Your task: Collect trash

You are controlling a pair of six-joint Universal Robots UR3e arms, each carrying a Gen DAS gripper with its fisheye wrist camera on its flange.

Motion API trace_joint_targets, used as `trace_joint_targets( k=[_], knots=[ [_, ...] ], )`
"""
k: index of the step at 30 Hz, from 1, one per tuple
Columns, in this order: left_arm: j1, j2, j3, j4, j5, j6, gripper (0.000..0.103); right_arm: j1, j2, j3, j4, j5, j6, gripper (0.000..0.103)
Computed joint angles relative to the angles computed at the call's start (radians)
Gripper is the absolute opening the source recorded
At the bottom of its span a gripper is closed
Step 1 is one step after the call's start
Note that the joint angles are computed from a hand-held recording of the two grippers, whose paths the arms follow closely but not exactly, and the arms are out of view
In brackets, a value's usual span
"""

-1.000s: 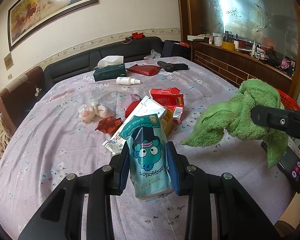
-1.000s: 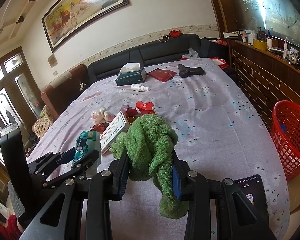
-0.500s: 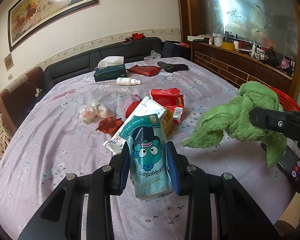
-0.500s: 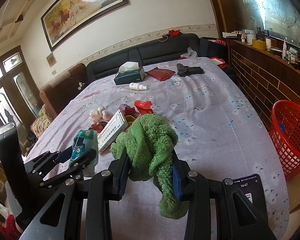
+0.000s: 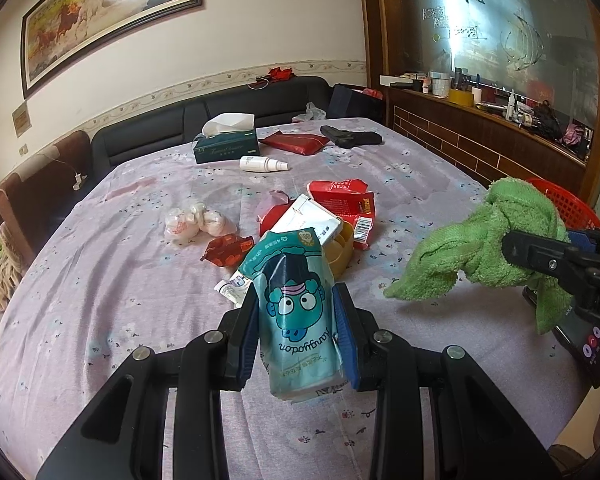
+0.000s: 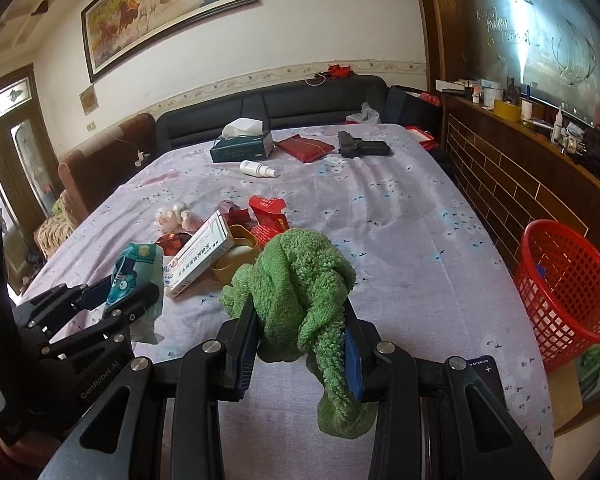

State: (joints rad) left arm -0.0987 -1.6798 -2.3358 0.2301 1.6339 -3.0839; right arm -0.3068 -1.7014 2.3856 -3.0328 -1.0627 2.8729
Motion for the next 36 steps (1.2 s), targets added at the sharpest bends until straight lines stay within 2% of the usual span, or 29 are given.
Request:
trace_joint_targets(
  k=[23,33,36],
  knots=[
    [0.000,0.005,-0.002,-0.002,-0.006,0.001,0.033,-0.002,0.004,0.009,-0.011,-0.013,-0.012,0.040],
    [0.021,0.046,0.007,-0.073,-0.071,-0.005,0.033,-0.089,-0.083,0.031,0.055,0.059,-0.030,0.040],
    [0.019,0.055,0.030,-0.119,-0.098,0.002,0.033,-0.136,-0.118,0.027,0.115,0.101,-0.050,0.040]
  ],
)
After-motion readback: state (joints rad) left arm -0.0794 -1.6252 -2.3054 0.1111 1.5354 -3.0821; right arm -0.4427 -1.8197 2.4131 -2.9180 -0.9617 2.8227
